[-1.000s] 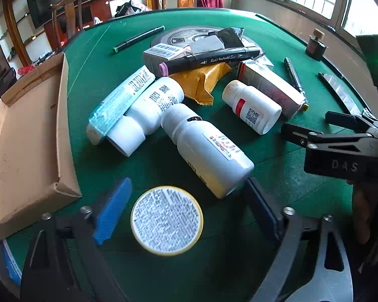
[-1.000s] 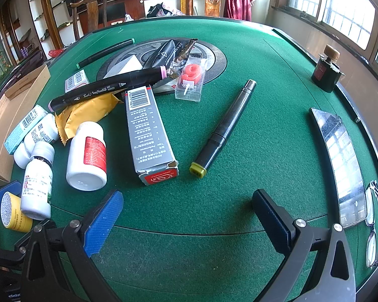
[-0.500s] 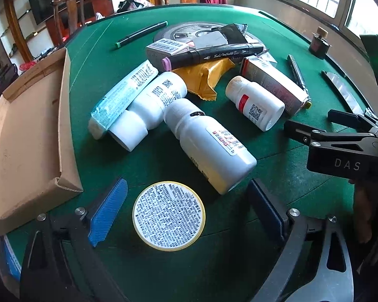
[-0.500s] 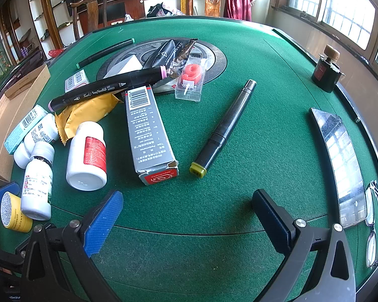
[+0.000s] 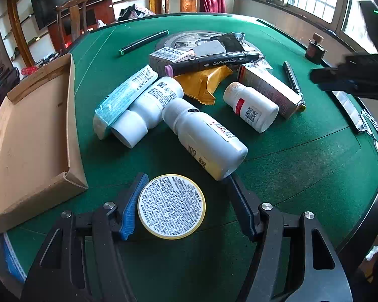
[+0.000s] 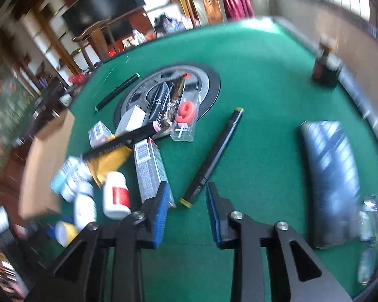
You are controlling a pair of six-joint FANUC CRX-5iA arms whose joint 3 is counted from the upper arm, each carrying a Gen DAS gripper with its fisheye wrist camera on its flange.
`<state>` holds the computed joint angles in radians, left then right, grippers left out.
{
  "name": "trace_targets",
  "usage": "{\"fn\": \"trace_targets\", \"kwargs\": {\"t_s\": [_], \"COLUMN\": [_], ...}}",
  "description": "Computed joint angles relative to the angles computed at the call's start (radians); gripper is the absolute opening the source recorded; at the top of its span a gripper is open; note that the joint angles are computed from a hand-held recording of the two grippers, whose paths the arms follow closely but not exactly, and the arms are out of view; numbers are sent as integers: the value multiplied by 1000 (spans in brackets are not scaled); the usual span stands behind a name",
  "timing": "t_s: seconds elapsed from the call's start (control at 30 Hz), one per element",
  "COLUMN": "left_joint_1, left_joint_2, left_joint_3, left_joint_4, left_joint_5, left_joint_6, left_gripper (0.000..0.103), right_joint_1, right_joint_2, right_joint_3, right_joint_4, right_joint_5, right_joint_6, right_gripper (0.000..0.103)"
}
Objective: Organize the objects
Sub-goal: 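Grasp the black marker with the right gripper while the left gripper grasps the round tin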
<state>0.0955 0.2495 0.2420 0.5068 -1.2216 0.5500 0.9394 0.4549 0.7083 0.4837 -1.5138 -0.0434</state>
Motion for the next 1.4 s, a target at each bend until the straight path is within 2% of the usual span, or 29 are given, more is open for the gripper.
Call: {"fn": "trace_targets", "kwargs": {"t_s": [0.03,0.1,0.13,0.2,0.27,0.37,0.6,0.7,0.8,0.87,0.97,1.03,1.07,1.1,1.17,1.23,1.33,1.4], "left_joint_1": [0,1,1,1,1,1,0,-2,-5,-8,-13,-16,-17,-17,-19,-20,-16,-16], "left_joint_2": [-3,-5,-4,-4,-4,-5,-6,-5,-4,-1,2,5,1,-3,-12,-22,-7,-10], "left_joint_3": [-3,-7,-6,-7,-7,-8,-8,-5,-2,4,10,14,8,1,-12,-28,-9,-11], "left_joint_4": [0,1,2,3,3,3,2,-2,-9,-14,-18,-17,-12,-2,10,15,26,34], "left_joint_5": [3,6,5,5,5,6,7,6,5,4,6,6,9,7,8,27,-1,7], "left_joint_6": [0,-4,-4,-6,-2,-4,-2,3,11,19,25,34,25,11,-6,-15,-11,-8], "left_gripper": [65,65,65,65,65,65,66,68,70,72,72,68,61,50,39,40,39,39], "right_joint_1": [-12,-37,-47,-63,-70,-80,-88,-95,-101,-100,-101,-94,-90,-86,-79,-68,-43,-33], "right_joint_2": [13,42,62,83,139,175,223,265,261,225,248,273,276,270,218,215,244,223], "right_joint_3": [22,66,98,128,219,270,333,404,394,326,355,384,382,367,277,268,299,256], "right_joint_4": [-16,-43,-55,-63,-52,-47,-33,-32,-46,-45,-39,-14,-3,5,8,42,146,188], "right_joint_5": [-21,-51,-77,-91,-169,-228,-285,-321,-316,-281,-307,-331,-333,-322,-239,-228,-259,-233], "right_joint_6": [-9,0,7,20,39,64,84,112,105,88,116,147,150,147,128,133,157,141], "right_gripper": [29,12,12,12,12,12,16,18,20,19,16,14,13,13,13,13,13,13]}}
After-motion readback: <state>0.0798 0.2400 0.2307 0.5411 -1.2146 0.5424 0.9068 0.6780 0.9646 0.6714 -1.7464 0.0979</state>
